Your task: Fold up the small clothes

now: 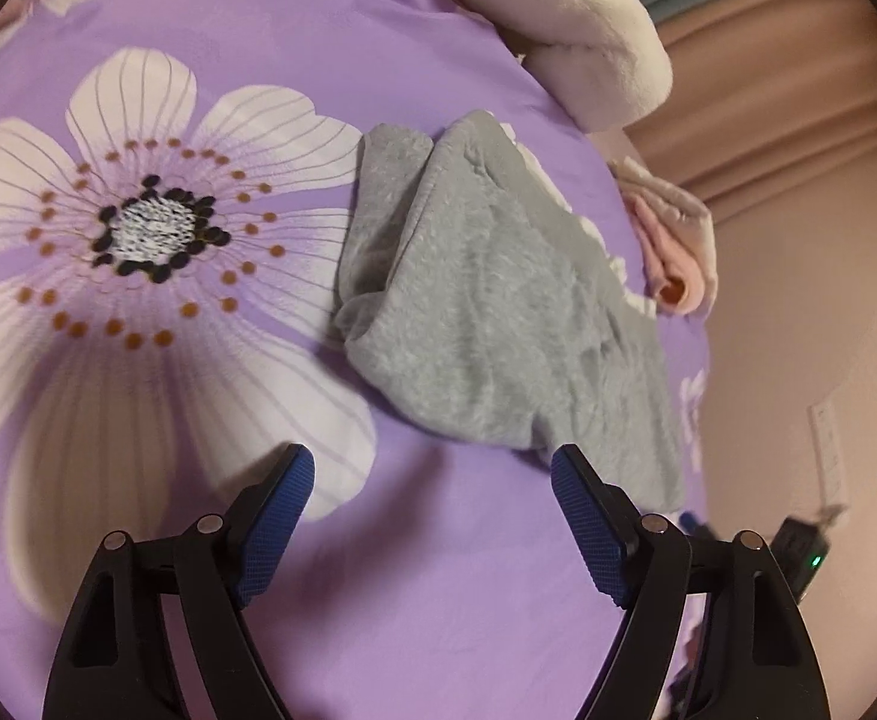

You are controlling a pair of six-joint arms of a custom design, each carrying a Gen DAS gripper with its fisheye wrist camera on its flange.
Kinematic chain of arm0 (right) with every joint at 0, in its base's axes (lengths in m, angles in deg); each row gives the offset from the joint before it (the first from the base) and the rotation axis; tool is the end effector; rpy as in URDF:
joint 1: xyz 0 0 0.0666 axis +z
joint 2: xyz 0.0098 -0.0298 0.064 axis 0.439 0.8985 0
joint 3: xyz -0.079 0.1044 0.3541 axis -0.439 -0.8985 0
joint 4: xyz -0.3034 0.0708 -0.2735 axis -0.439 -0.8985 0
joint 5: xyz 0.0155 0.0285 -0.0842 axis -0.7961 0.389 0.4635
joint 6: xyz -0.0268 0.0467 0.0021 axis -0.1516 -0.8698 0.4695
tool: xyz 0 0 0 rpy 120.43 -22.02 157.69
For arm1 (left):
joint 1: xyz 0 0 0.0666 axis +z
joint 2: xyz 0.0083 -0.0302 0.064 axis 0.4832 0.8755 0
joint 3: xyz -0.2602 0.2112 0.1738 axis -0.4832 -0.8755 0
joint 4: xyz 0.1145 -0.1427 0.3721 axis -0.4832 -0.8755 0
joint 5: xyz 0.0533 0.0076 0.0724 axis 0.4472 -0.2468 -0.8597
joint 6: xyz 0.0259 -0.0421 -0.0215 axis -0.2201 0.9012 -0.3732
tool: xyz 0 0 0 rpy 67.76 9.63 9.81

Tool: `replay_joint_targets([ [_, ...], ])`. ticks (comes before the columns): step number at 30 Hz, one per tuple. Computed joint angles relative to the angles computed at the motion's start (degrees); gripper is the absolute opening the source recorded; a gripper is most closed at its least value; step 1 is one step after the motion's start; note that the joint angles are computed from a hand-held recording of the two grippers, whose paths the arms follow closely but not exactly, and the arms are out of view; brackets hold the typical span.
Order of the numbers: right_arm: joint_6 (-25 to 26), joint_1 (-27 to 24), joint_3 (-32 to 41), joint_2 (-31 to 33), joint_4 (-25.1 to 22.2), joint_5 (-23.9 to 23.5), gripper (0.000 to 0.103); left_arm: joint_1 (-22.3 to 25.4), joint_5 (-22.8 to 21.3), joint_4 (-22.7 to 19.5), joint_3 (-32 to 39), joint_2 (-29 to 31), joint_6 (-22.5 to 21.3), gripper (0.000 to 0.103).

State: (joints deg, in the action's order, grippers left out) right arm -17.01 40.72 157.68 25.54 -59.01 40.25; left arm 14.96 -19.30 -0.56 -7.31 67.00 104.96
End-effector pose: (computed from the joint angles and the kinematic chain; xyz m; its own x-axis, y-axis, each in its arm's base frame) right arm 0.5318 0.1501 0.3831 -0.7487 -0.0172 -0.6627 -0.3210 0.8840 0.3398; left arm 0.5140 -0.1428 0.3655 -0.8263 -0.4894 -0.2788 -0.1589 0.6774 -0.7182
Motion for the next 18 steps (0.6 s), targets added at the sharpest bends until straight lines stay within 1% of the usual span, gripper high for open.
replay_joint_targets([
  [3, -0.79, 0.84, 0.84, 0.98, -0.05, -0.45, 0.061, 0.51, 1.90, 2.48, 0.68, 1.44, 2.35, 0.080],
  [5, -1.45, 1.25, 1.64, 1.93, 0.07, -0.98, 0.061, 0.61, 1.98, 3.04, 1.75, 2.53, 3.09, 0.080],
  [6, -2.07, 1.43, 2.07, 2.44, 0.24, -1.38, 0.061, 0.66, 1.98, 3.53, 2.26, 3.11, 3.78, 0.080],
  [8, -3.02, 1.46, 2.85, 3.29, 0.74, -2.53, 0.062, 0.81, 3.48, 5.27, 3.00, 4.27, 5.34, 0.080],
  [9, -3.62, 1.50, 3.44, 3.97, 1.23, -3.35, 0.062, 0.75, 3.92, 5.45, 3.95, 5.27, 5.82, 0.080],
  [11, -4.53, 1.78, 5.29, 5.69, 1.57, -4.20, 0.063, 0.48, 4.06, 4.37, 6.44, 7.40, 5.13, 0.080],
  [13, -5.19, 2.21, 8.27, 8.12, 1.26, -4.41, 0.063, 0.35, 4.09, 3.92, 8.56, 9.23, 5.34, 0.080],
  [15, -6.72, 2.87, 12.59, 11.46, 0.26, -4.62, 0.063, 0.48, 4.60, 3.43, 10.25, 10.55, 5.70, 0.080],
  [18, -8.31, 3.69, 19.50, 16.35, -2.25, -4.89, 0.061, 0.46, 4.23, 0.63, 13.84, 12.60, 4.16, 0.080],
])
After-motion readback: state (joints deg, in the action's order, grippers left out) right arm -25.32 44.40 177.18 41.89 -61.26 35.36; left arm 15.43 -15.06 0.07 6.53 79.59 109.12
